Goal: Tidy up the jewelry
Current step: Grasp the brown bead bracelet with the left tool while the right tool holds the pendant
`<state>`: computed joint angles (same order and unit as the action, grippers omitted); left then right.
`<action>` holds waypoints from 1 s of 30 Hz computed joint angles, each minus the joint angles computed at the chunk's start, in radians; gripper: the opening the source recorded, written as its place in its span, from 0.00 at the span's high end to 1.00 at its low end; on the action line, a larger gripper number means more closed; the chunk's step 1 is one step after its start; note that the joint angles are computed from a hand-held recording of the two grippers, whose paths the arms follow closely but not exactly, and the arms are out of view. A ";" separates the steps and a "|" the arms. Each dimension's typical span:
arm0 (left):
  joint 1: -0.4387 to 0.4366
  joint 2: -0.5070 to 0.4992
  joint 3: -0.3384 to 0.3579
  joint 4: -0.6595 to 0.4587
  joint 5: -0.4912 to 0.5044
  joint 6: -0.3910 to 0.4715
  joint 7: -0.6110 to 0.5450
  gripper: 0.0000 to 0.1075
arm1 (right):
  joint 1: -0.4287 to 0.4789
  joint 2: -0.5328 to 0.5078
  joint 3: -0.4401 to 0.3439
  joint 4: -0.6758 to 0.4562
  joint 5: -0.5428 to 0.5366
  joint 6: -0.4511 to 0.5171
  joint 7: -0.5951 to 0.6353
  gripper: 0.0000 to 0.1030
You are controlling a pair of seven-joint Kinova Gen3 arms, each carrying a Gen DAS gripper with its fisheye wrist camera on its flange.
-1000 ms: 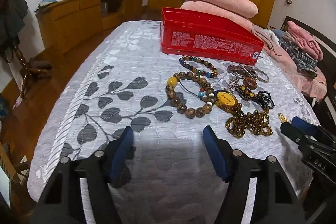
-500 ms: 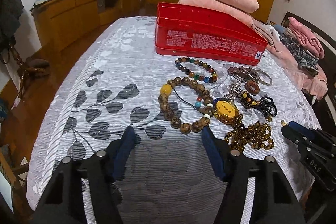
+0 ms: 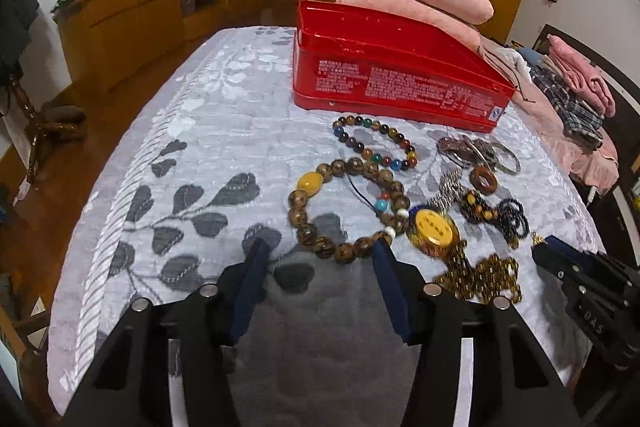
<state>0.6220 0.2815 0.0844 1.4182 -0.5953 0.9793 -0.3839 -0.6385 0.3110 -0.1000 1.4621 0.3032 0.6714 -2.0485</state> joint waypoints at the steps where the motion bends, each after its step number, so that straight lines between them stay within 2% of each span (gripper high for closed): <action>1: -0.004 0.000 0.001 -0.001 0.004 -0.002 -0.005 0.50 | 0.005 0.002 -0.002 -0.004 -0.005 0.000 0.006 0.82; 4: -0.029 -0.027 0.011 0.019 0.038 -0.051 -0.023 0.50 | 0.010 0.007 -0.003 -0.010 -0.014 -0.003 0.017 0.82; 7: -0.025 -0.020 0.002 0.008 0.025 -0.038 -0.010 0.50 | 0.011 0.016 -0.001 -0.021 -0.019 -0.002 0.024 0.82; 12: -0.066 0.012 -0.012 -0.024 0.064 -0.024 -0.034 0.51 | 0.014 0.023 0.001 -0.029 -0.031 -0.003 0.033 0.82; 13: -0.068 0.021 -0.014 -0.038 0.065 -0.014 -0.047 0.53 | 0.014 0.024 0.002 -0.031 -0.033 -0.003 0.034 0.82; 15: -0.064 0.046 -0.023 -0.072 0.058 0.016 -0.063 0.67 | 0.013 0.027 0.003 -0.034 -0.035 -0.002 0.034 0.82; 19: -0.034 0.068 -0.043 -0.092 0.022 0.044 -0.056 0.84 | 0.008 0.031 0.008 -0.042 -0.032 0.002 0.029 0.82; 22: -0.026 0.059 -0.046 -0.078 0.012 0.036 -0.050 0.89 | 0.002 0.033 0.011 -0.047 -0.026 0.006 0.024 0.82; 26: -0.045 0.010 -0.032 -0.019 0.041 -0.037 -0.035 0.89 | 0.000 0.031 0.010 -0.051 -0.024 0.007 0.021 0.82; 30: -0.040 -0.021 -0.018 0.007 0.026 -0.080 -0.025 0.89 | -0.010 0.020 0.012 -0.058 -0.007 0.002 0.019 0.82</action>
<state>0.5818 0.2606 0.0664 1.4249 -0.5697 0.8988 -0.4090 -0.6484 0.3312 -0.0882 1.4042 0.2960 0.6733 -2.0297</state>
